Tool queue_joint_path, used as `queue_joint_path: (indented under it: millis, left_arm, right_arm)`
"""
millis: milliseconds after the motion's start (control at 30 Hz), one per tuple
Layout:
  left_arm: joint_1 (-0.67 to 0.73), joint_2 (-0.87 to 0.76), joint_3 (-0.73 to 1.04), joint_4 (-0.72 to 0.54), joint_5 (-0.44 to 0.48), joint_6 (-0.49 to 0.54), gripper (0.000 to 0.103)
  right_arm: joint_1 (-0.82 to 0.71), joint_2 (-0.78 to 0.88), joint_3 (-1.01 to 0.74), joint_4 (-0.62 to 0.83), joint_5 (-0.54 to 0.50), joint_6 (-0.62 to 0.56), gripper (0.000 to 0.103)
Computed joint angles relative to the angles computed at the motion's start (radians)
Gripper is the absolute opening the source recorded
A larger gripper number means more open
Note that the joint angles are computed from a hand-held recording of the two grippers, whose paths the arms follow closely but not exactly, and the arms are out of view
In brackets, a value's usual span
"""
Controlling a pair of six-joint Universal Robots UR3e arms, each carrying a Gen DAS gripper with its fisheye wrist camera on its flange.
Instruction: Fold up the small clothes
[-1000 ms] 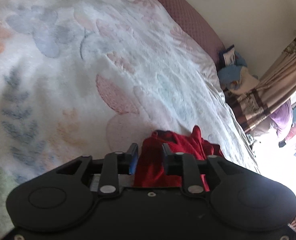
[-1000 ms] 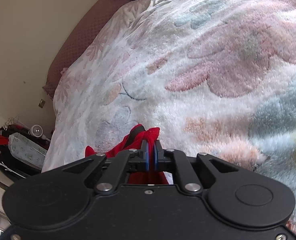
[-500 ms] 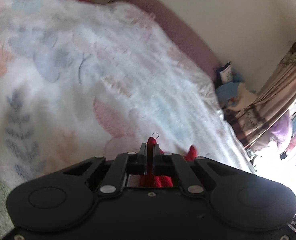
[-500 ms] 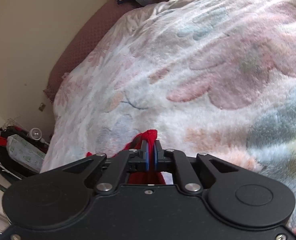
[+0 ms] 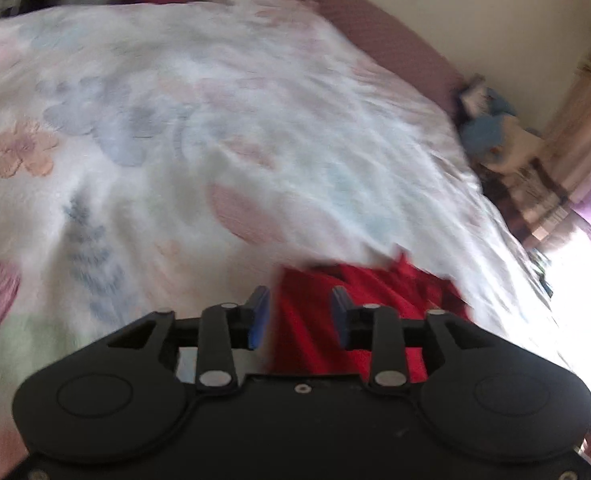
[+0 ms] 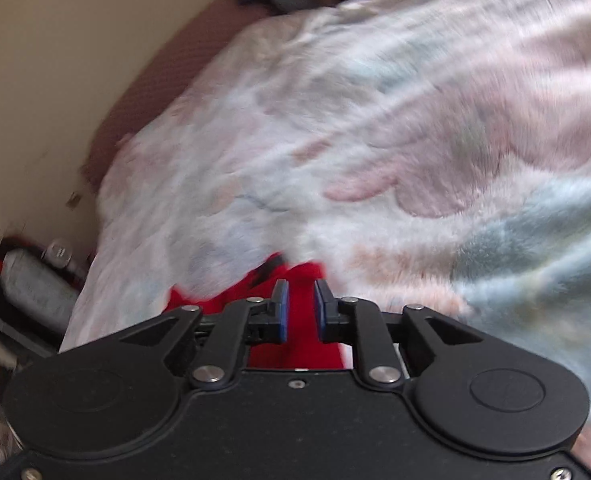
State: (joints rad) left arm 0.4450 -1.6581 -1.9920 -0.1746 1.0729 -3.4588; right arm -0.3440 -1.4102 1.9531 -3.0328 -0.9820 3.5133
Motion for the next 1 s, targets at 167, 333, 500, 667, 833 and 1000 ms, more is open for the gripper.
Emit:
queue_joint_path:
  millis: [167, 333, 500, 667, 833, 1000]
  left_arm:
    - [-0.019, 0.279, -0.205, -0.142, -0.084, 0.103, 0.039]
    - [-0.062, 0.347, -0.359, -0.139, -0.046, 0.078, 0.039]
    - [0.018, 0.431, -0.550, -0.007, -0.069, 0.055, 0.043]
    - [0.024, 0.450, -0.605, 0.021, -0.048, 0.102, 0.038]
    - [-0.067, 0.445, -0.461, -0.089, 0.041, 0.064, 0.037]
    - [-0.248, 0.366, -0.325, -0.025, 0.107, 0.051, 0.043]
  right_arm:
    - [-0.087, -0.380, 0.266, 0.233, 0.135, -0.262, 0.015]
    - [-0.115, -0.577, 0.415, 0.410, 0.130, -0.420, 0.015]
    - [-0.187, -0.673, 0.527, 0.424, 0.097, -0.416, 0.013]
    - [-0.252, -0.702, 0.611, 0.383, 0.133, -0.434, 0.009]
    - [-0.252, -0.731, 0.623, 0.374, 0.116, -0.365, 0.008]
    - [-0.044, -0.751, 0.591, 0.200, -0.029, -0.225, 0.014]
